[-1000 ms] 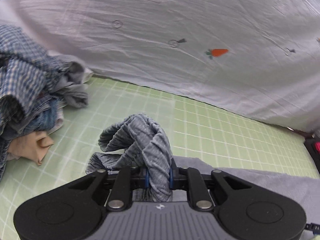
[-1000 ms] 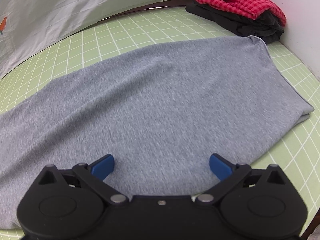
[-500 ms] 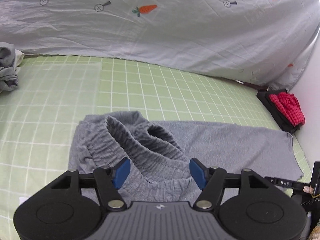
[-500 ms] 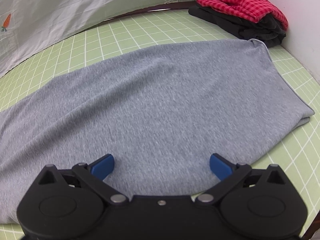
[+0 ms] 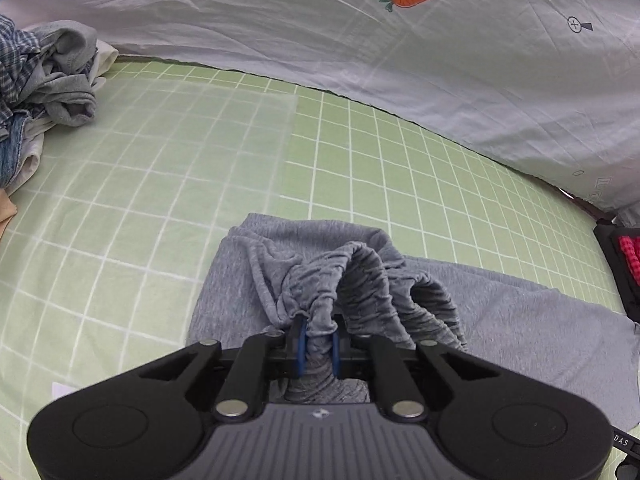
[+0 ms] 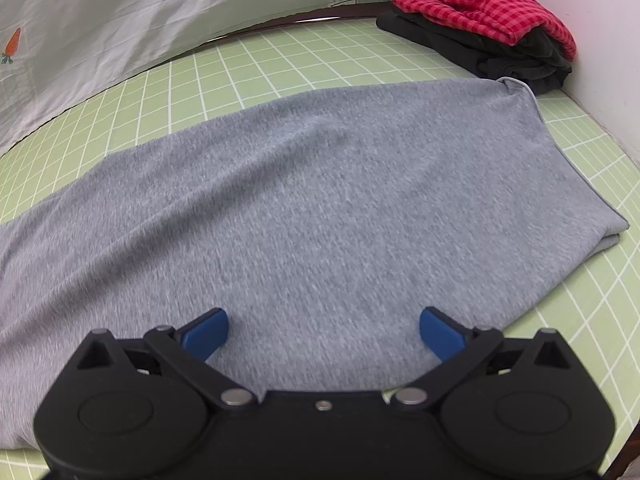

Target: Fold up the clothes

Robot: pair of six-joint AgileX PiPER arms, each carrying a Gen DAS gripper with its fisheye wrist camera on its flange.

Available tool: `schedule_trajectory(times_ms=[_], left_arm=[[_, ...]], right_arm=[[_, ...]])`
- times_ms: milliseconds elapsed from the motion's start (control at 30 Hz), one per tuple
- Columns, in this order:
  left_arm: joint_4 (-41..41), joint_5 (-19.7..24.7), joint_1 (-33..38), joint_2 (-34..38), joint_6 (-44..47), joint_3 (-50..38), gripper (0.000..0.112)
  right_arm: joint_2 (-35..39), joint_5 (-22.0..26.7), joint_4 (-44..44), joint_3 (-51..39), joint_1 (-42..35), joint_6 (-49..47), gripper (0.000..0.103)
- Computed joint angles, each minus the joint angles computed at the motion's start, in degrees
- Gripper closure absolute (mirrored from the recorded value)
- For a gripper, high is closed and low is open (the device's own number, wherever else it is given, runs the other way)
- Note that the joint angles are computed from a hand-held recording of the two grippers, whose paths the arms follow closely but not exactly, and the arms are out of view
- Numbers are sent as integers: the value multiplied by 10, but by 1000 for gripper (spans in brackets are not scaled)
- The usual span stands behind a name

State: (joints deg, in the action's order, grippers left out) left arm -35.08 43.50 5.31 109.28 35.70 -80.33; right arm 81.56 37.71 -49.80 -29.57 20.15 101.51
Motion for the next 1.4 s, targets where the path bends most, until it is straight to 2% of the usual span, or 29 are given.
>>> schedule_trajectory(times_ms=[67, 233, 267, 300, 333, 400, 467, 500, 567, 667, 800, 900, 1067, 1167, 1300, 1400], left_arm=[[-41, 25, 3, -12, 40, 1, 103], [-196, 165, 24, -24, 132, -12, 103], [-230, 193, 28, -15, 145, -11, 101], [-242, 209, 22, -9, 135, -16, 89], [-230, 202, 11, -5, 123, -20, 84], [-139, 142, -39, 2, 72, -22, 65], [-49, 98, -76, 14, 8, -21, 64], [-29, 100, -82, 23, -11, -23, 64], [-33, 87, -80, 17, -11, -5, 63], [-23, 81, -78, -13, -12, 6, 46], [8, 33, -94, -56, -17, 45, 25], [90, 24, -130, -41, -68, 50, 25], [208, -38, -198, -55, -119, 98, 21], [254, -41, -219, -49, -170, 92, 16], [292, -38, -235, -42, -223, 85, 13], [322, -39, -247, -40, -259, 85, 10]], right_arm=[[-1, -2, 1, 1, -1, -5, 0], [-5, -12, -1, 6, -7, -18, 0], [-7, -15, -3, 8, -9, -22, 0], [-9, -19, -4, 10, -11, -25, 0], [-11, -23, -6, 12, -14, -29, 0], [-13, -32, -7, 15, -23, -39, 0], [-19, -40, -4, 19, -32, -51, 0], [-24, -44, -2, 21, -36, -58, 0], [-34, -50, 3, 27, -45, -70, 0], [-57, -45, 5, 38, -57, -70, 0], [-77, -52, 8, 53, -98, -87, 0], [-84, -68, 13, 63, -134, -107, 0], [-101, -69, -1, 77, -180, -141, 0], [-109, -73, -20, 88, -219, -162, 0], [-109, -109, -103, 119, -312, -160, 0], [-90, -167, -199, 113, -442, -165, 0]])
